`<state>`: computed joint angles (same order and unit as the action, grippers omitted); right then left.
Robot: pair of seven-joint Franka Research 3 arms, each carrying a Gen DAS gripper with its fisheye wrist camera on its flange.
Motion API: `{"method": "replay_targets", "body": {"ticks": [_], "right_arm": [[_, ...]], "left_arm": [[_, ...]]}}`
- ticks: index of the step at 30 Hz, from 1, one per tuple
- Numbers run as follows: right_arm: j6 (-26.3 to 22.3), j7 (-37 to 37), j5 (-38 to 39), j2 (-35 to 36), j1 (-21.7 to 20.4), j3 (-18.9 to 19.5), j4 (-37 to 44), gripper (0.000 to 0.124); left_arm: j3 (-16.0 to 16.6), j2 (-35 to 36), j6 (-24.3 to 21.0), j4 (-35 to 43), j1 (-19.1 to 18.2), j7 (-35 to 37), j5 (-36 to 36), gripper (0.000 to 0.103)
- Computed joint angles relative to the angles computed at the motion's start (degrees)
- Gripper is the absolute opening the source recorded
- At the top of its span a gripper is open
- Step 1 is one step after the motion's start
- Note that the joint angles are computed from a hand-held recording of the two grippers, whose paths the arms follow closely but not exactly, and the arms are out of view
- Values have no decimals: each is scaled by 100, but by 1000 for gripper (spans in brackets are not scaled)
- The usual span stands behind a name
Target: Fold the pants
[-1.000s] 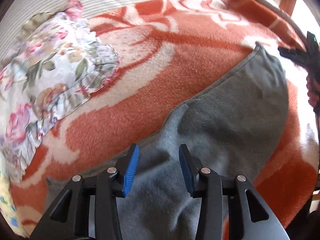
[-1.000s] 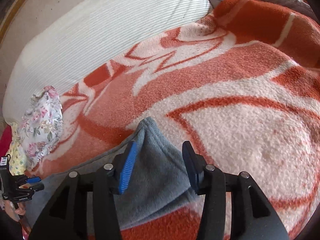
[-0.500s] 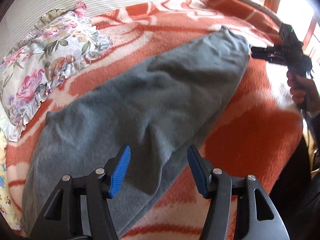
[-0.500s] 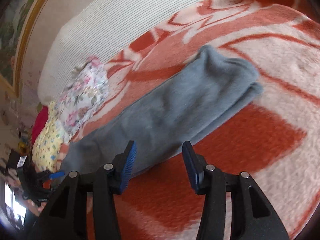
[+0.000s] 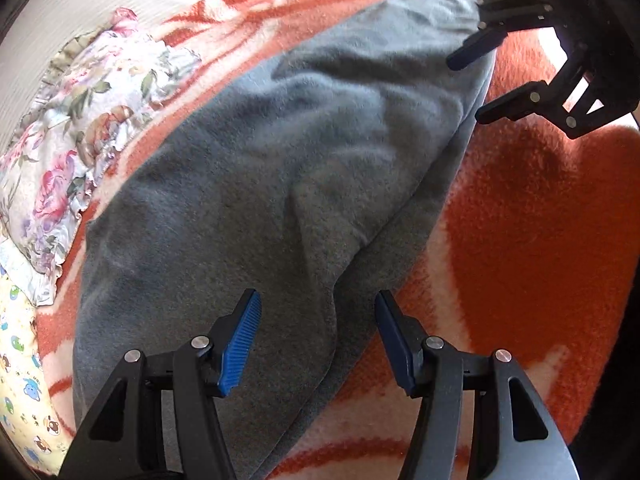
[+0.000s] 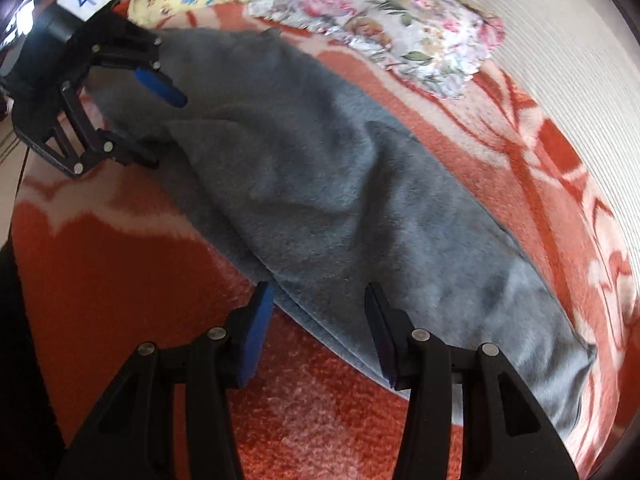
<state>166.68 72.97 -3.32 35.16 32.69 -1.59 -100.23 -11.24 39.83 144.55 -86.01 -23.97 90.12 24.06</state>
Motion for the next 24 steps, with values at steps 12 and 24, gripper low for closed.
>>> {"method": "replay_targets", "body": {"ticks": [12, 24], "right_arm": [[-239, -1143, 1458, -126, -1160, 1200, 60, 4], [-385, -1063, 2093, -193, -1225, 1214, -178, 13]], "left_arm": [[-259, -269, 69, -272, 438, 396, -624, 3], [-491, -365, -116, -798, 643, 656, -1008, 4]]}}
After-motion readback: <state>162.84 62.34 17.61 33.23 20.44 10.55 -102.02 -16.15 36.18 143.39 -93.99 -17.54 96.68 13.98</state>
